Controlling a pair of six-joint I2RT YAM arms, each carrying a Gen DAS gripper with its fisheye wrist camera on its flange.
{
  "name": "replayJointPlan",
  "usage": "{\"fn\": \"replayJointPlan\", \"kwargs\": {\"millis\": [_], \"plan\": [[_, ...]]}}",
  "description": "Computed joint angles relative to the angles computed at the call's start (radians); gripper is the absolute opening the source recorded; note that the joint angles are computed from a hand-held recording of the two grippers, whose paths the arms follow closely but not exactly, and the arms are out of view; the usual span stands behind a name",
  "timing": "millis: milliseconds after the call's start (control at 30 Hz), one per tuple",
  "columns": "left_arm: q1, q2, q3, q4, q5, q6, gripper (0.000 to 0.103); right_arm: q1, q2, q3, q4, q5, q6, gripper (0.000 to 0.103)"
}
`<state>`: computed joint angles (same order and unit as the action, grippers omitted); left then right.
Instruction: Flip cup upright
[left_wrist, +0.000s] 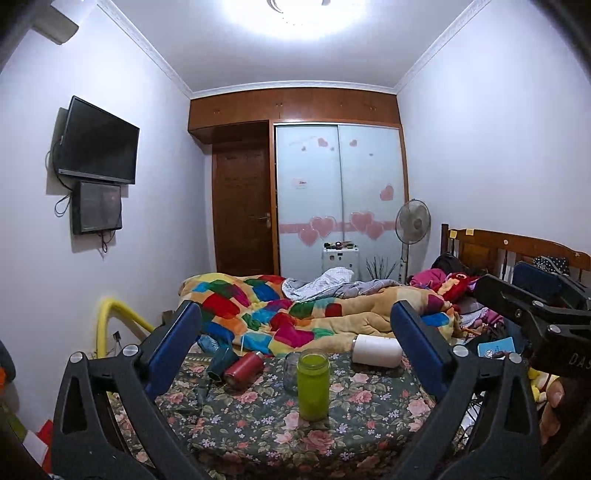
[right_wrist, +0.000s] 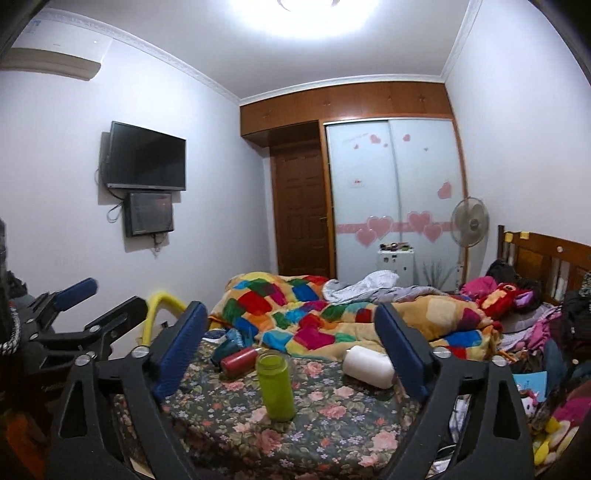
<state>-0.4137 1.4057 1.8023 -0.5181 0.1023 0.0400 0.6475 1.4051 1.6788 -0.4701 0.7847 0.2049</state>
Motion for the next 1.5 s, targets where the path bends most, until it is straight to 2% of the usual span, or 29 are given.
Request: {"fn": "replayJointPlan", "kwargs": {"millis": [67, 1500], "plan": [[-0.002, -0.018, -0.021, -0.001, -0.002, -0.006, 0.103, 0.011, -0.008, -0.013, 0.003, 0.028, 0.01, 0.103], [-0.006, -0.026, -0.055, 0.01, -0.012, -0.008, 0.103, 0.018, -0.042, -0.046, -0.048, 0.031, 0.041, 0.103]]}}
